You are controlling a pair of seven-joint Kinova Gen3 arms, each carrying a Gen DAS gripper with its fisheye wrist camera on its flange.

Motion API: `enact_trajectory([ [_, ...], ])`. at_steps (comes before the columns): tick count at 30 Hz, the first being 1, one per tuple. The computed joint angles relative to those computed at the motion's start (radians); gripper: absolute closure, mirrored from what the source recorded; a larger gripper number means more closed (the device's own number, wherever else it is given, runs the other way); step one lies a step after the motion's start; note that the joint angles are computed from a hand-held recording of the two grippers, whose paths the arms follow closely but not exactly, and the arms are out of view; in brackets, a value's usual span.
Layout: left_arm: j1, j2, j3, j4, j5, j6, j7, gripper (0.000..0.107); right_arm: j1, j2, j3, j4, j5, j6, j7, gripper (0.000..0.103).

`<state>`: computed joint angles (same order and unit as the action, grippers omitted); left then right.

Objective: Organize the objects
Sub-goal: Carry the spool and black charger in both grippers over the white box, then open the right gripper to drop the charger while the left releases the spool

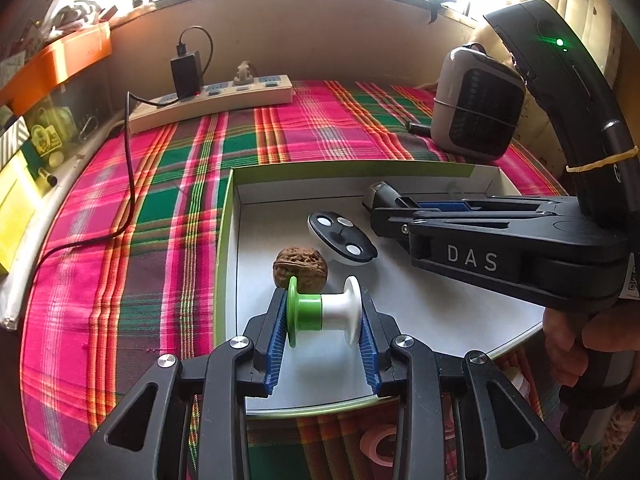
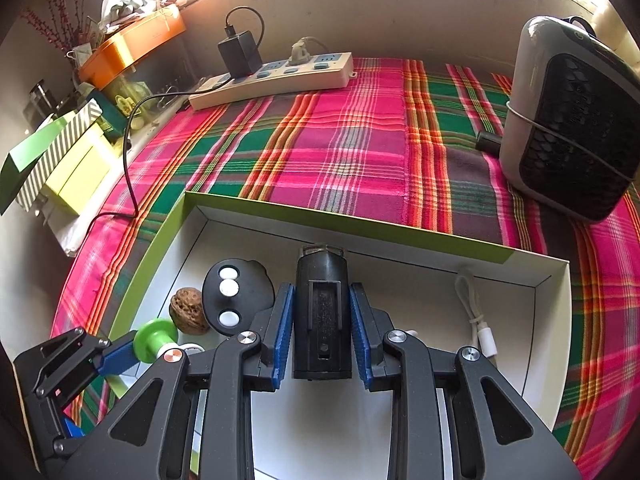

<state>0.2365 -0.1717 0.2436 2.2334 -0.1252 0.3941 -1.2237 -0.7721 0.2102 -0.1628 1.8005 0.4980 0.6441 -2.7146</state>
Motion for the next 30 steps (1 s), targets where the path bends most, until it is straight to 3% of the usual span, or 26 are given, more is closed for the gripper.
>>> enact_trajectory([
  [30, -0.002, 0.003, 0.021, -0.001, -0.050, 0.004, 0.057, 0.076, -0.022, 0.009, 0.005, 0.002, 0.043, -0.006, -0.046, 0.074],
])
